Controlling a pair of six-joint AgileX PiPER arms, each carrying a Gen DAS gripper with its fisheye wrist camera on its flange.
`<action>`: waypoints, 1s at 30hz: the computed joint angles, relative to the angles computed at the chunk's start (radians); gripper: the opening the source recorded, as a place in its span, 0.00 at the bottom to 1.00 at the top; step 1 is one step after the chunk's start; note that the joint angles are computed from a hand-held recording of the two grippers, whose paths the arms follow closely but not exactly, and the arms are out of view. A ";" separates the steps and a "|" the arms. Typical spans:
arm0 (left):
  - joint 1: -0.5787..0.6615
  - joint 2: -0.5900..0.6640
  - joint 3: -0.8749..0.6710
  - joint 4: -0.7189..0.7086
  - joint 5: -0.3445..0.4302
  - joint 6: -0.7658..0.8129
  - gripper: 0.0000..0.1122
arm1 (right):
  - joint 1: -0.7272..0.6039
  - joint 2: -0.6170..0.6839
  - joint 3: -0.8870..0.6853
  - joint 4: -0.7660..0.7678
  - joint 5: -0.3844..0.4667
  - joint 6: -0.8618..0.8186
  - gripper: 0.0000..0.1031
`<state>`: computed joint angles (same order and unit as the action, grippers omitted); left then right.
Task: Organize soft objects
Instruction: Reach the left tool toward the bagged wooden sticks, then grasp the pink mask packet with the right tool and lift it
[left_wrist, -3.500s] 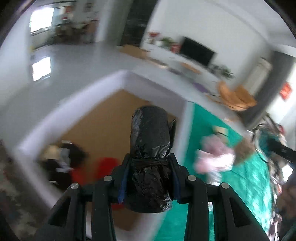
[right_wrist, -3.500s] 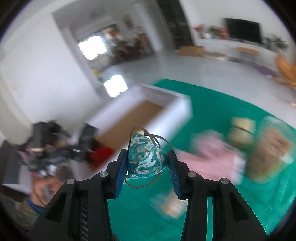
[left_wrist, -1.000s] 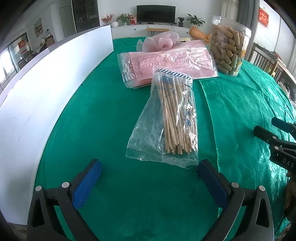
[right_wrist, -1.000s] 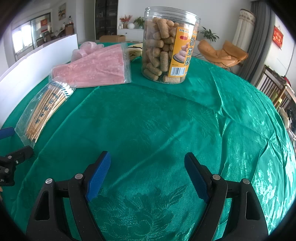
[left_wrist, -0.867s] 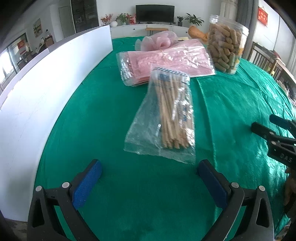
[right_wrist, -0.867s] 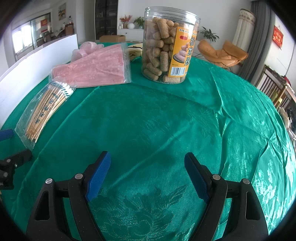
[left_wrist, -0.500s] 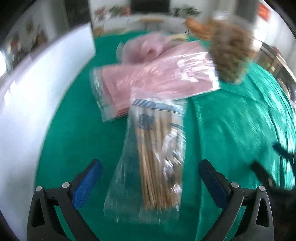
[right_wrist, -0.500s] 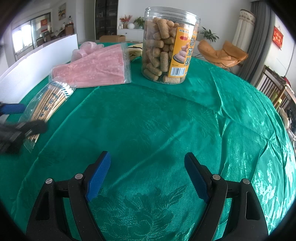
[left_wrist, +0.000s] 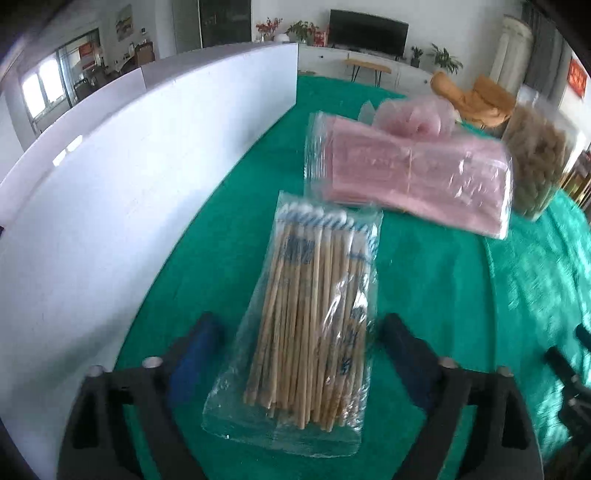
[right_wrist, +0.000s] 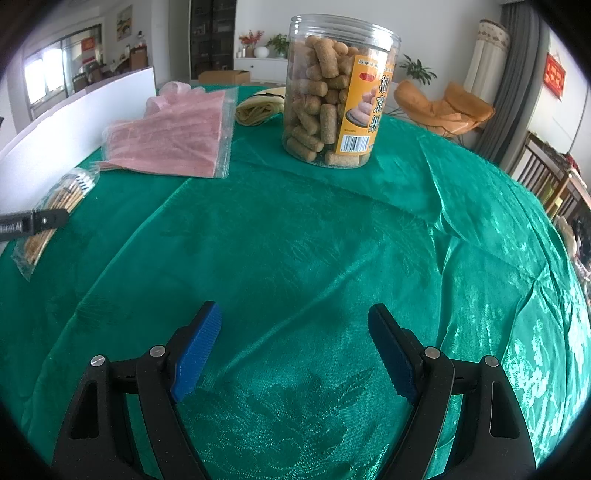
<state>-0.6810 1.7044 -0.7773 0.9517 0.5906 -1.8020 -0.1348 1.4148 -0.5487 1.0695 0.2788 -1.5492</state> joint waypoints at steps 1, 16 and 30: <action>-0.017 0.011 0.004 0.030 0.013 -0.019 0.87 | 0.000 0.000 0.000 0.001 0.000 -0.001 0.82; -0.031 0.031 -0.010 0.035 0.000 -0.029 0.92 | 0.257 0.189 -0.432 -0.434 0.136 0.334 0.81; -0.044 0.027 -0.004 0.037 0.005 -0.041 0.92 | 0.491 0.520 -0.916 -1.107 0.677 0.813 0.06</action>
<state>-0.7247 1.7314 -0.7817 0.9885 0.5952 -1.8429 0.3558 1.9348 -1.4644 -0.0378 0.9560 -0.7364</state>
